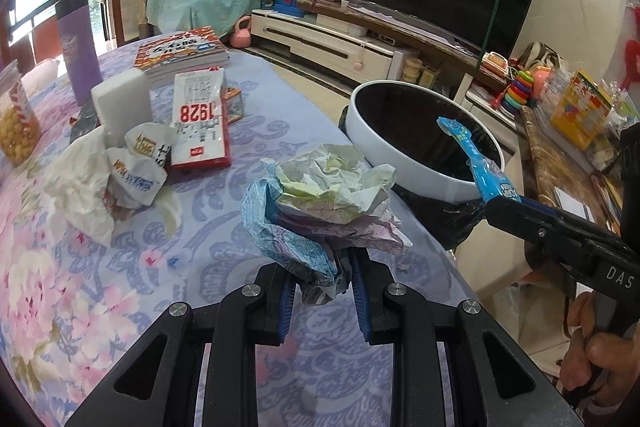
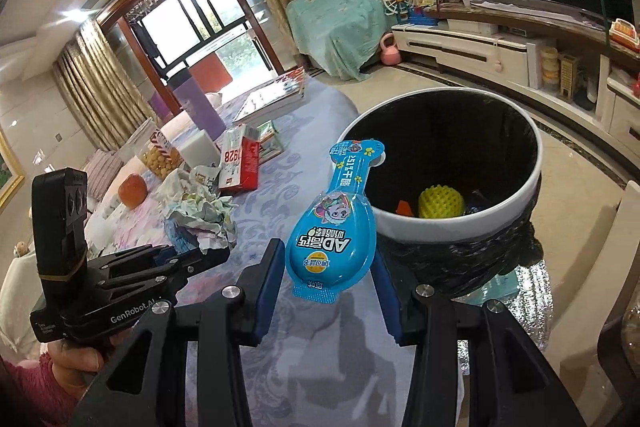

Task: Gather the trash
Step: 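Carry the foil and blue bottle with both tools over the trash bin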

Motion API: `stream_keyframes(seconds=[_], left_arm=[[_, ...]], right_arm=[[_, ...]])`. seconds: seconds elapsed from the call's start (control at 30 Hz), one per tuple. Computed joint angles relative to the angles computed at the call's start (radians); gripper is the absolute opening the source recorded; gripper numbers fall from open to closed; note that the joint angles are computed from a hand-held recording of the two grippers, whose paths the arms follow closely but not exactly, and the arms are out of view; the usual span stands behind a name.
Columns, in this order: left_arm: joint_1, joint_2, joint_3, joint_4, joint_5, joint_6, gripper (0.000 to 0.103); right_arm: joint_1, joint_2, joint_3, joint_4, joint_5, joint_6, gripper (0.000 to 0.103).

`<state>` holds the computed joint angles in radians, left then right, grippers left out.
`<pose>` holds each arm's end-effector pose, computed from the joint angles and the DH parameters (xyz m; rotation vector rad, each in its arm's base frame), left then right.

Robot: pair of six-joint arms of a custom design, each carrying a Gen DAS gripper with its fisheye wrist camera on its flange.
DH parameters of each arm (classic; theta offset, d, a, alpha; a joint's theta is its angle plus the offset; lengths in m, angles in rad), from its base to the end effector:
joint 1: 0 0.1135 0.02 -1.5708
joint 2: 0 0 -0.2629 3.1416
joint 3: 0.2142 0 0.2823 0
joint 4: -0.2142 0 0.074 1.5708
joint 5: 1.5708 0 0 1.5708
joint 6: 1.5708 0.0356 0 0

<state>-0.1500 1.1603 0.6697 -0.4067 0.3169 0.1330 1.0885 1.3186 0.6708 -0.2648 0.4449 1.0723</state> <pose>0.2494 -0.0489 0.1932 0.4800 2.3999 -0.3977 0.1414 0.2370 0.1655 0.1667 2.4125 0.4695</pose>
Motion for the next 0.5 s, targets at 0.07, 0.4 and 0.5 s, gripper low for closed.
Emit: stream_keyframes(seconds=[0.07, 0.4, 0.5], left_arm=[[-0.014, 0.013, 0.013, 0.005, -0.005, -0.006, 0.024], [-0.082, 0.091, 0.086, 0.031, -0.023, -0.028, 0.024], [-0.105, 0.129, 0.115, 0.043, -0.032, -0.039, 0.024]], right_arm=[[-0.011, -0.010, -0.010, 0.003, -0.002, -0.004, 0.044], [-0.087, -0.076, -0.063, 0.004, -0.025, -0.037, 0.044], [-0.117, -0.094, -0.076, 0.003, -0.033, -0.054, 0.044]])
